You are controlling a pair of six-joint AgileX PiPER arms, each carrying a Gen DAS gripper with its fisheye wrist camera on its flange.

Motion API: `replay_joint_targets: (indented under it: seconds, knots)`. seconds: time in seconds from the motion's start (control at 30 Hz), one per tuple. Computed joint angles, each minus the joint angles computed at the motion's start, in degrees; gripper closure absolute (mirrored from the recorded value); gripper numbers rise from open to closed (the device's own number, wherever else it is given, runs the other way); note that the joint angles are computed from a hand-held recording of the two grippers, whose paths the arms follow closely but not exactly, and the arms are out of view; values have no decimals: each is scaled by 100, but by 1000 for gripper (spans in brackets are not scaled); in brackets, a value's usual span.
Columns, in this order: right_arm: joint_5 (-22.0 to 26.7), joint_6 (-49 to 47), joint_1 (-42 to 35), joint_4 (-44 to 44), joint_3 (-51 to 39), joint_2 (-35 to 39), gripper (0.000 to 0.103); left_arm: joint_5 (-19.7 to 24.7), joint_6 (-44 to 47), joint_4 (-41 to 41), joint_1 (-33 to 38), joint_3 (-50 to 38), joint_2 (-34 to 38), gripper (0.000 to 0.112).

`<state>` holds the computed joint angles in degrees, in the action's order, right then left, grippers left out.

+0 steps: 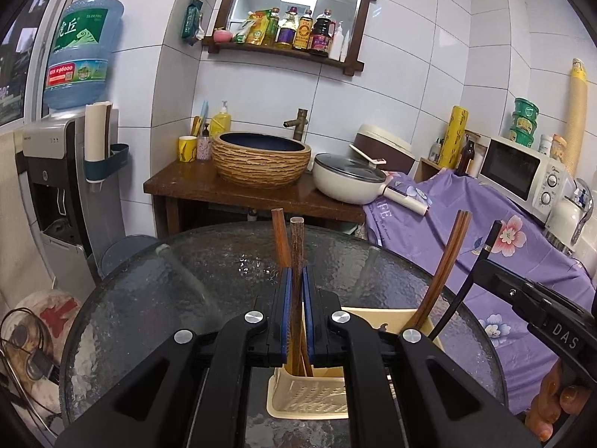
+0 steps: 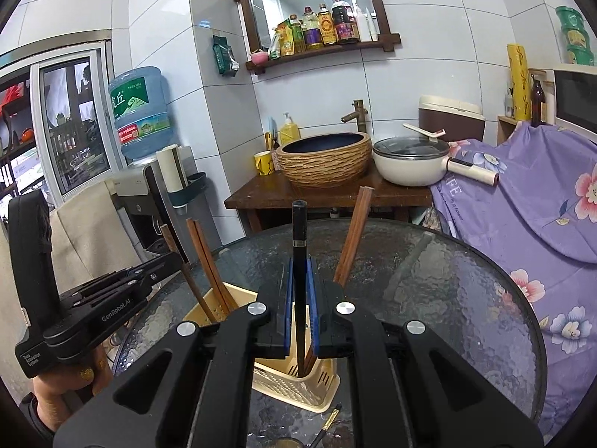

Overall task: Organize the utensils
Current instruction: 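Lower both chopsticks into the cream holder and open both grippers, then grasp a metal spoon with the left gripper while the right gripper grasps a gold-tipped black chopstick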

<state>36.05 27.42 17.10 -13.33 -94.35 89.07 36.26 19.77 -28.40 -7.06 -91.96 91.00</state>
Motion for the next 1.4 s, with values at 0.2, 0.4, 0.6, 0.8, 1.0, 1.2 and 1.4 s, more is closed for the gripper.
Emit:
replay_joint_targets:
  seconds: [0.2,0.4,0.6,0.8,1.0,1.2,1.4]
  knots:
    - [-79,140,-117,-62,50,28,95,57,47,-49,33,-44,27,106]
    - [-276,204,-106,-320,315,-127,80,-216,471,-466,94,291,-216,54]
    - [-536,550,-77,-539,864,-528,60,-487,1211,-924,122,1055,-846,30]
    - [-331,875,247,-990,1627,-1022,60,-465,1666,-1123,326,1915,-1450,18]
    - [139,1140,656,-1187,2408,-1145,60,-229,1555,-718,342,2810,-1833,18]
    - [9,1289,737,-833,3344,-1247,60,-275,1548,-153,192,3909,-2179,20]
    - [-108,1573,748,-794,3884,-1347,60,93,2131,-582,542,4516,-2564,24]
